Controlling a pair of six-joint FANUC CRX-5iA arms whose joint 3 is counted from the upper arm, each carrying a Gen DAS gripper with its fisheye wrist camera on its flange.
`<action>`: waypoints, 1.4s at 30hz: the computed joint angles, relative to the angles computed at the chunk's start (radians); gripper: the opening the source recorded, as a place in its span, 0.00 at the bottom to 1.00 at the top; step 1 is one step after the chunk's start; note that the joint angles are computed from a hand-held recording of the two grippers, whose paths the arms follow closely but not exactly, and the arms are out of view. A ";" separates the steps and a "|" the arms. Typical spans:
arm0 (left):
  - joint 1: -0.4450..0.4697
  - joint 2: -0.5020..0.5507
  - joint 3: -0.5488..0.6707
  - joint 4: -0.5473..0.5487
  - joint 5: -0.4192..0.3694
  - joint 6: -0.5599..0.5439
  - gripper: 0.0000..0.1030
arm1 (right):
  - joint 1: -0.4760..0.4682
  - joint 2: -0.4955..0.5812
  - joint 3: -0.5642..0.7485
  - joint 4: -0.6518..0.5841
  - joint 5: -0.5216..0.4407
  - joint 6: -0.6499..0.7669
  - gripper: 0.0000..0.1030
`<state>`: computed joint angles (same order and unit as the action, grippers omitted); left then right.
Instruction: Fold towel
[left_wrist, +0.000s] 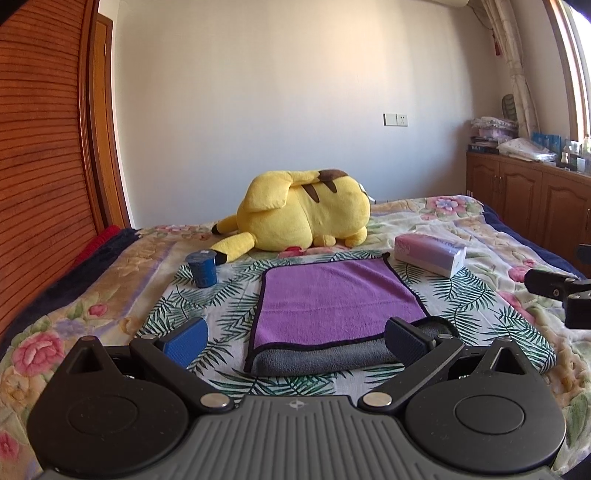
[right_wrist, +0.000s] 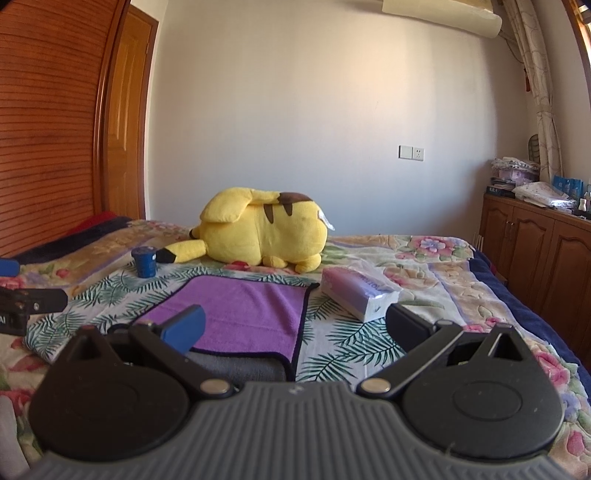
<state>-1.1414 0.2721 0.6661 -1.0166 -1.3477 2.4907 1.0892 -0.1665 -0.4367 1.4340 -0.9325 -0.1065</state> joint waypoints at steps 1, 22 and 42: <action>0.005 -0.003 -0.002 0.013 0.004 0.003 0.84 | 0.000 0.004 0.004 -0.008 0.002 0.008 1.00; 0.077 0.018 0.022 0.100 0.030 -0.069 0.84 | -0.014 0.063 0.071 -0.132 0.062 0.152 1.00; 0.176 0.037 0.028 0.199 0.089 -0.154 0.84 | -0.062 0.130 0.146 -0.244 0.157 0.266 1.00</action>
<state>-0.9653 0.3086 0.6945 -0.8174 -1.2591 2.3365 1.0274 -0.0360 -0.2911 1.1901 -0.7756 0.1592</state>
